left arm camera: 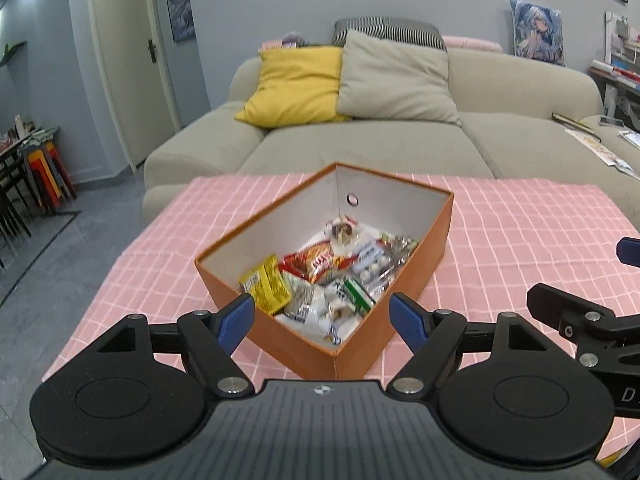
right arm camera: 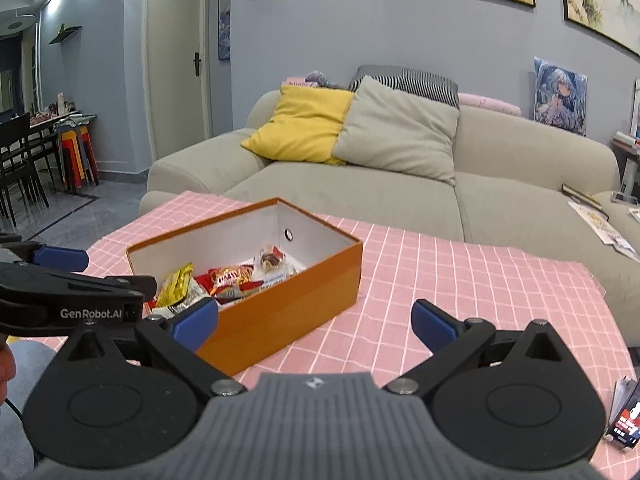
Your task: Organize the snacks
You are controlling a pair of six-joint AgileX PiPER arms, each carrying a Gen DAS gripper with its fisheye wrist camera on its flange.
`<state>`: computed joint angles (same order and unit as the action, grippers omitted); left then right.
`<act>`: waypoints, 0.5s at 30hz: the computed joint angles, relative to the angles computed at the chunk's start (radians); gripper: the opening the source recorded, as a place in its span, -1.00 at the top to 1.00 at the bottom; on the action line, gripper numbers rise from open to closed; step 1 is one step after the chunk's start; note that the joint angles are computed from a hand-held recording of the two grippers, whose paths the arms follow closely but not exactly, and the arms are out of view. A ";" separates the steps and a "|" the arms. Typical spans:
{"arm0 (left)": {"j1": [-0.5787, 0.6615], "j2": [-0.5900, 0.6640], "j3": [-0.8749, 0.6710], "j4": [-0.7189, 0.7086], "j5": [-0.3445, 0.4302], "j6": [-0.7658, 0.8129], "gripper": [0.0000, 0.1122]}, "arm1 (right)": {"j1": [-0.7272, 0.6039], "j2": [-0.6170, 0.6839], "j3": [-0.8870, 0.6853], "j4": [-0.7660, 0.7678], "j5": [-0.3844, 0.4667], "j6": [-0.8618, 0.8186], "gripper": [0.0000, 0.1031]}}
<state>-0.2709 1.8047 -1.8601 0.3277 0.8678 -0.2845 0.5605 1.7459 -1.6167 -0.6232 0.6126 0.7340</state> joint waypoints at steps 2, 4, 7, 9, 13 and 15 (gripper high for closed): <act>-0.001 0.012 -0.012 -0.002 0.022 -0.001 -0.60 | -0.007 0.011 -0.007 0.024 0.003 -0.012 -0.93; -0.001 0.020 -0.020 -0.007 0.034 0.001 -0.60 | -0.018 0.025 -0.022 0.062 0.007 -0.039 -0.92; 0.002 0.029 -0.031 -0.014 0.046 0.008 -0.60 | -0.032 0.035 -0.034 0.108 0.012 -0.062 -0.92; 0.002 0.032 -0.035 -0.013 0.051 0.010 -0.60 | -0.035 0.040 -0.039 0.108 0.014 -0.061 -0.92; 0.003 0.031 -0.039 -0.015 0.059 0.015 -0.60 | -0.035 0.037 -0.028 0.098 0.007 -0.046 -0.92; 0.003 0.035 -0.045 -0.014 0.062 0.014 -0.60 | -0.035 0.036 -0.027 0.102 0.007 -0.046 -0.92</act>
